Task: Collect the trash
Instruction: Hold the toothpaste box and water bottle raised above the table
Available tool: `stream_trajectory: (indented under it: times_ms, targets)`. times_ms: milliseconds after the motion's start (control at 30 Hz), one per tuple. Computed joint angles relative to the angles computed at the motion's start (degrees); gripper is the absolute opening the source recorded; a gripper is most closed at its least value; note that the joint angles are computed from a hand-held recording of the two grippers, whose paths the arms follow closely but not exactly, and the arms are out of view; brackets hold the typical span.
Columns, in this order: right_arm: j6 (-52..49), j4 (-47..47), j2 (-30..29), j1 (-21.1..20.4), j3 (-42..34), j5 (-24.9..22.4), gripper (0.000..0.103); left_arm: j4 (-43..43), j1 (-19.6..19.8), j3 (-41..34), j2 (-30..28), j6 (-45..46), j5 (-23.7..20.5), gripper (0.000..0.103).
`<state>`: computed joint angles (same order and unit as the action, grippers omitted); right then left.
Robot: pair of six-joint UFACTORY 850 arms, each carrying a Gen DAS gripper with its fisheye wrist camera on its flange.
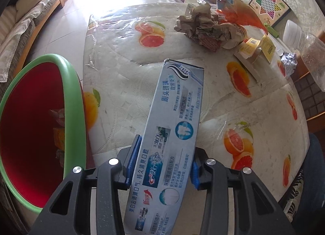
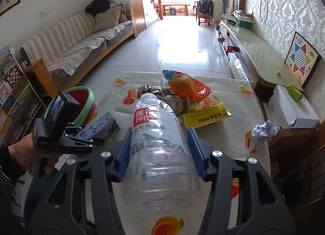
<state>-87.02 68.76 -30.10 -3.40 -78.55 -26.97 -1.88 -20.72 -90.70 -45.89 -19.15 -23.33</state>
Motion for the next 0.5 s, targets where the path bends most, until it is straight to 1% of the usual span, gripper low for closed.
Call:
stream_trajectory:
  times_ms: [133, 233, 267, 400, 467, 500]
  targets:
    - [-1.24, 0.96, 0.09, 0.1, 0.03, -0.33, 0.051, 3.46, 0.31, 5.44, 4.86, -6.71, 5.31, 0.038]
    - [-1.9, 1.34, 0.17, 0.44, 0.18, -0.72, 0.051, 9.51, 1.05, 9.13, 8.55, -14.25, 8.91, 0.038]
    - [-2.09, 1.39, 0.21, 0.6, 0.24, -0.78, 0.051, 13.08, 1.23, 10.45, 9.91, -18.31, 9.81, 0.038]
    - [-2.58, 1.31, 0.17, 1.51, 0.37, -1.33, 0.051, 33.44, 1.67, 13.21, 13.5, -39.56, 9.88, 0.038]
    - [-2.96, 1.28, 0.23, 2.09, 0.42, -1.51, 0.051, 40.88, 2.25, 14.49, 15.09, -46.93, 8.83, 0.038]
    - [-3.04, 1.19, 0.22, 2.39, 0.38, -1.62, 0.051, 42.9, 2.69, 15.25, 15.84, -49.36, 8.7, 0.038]
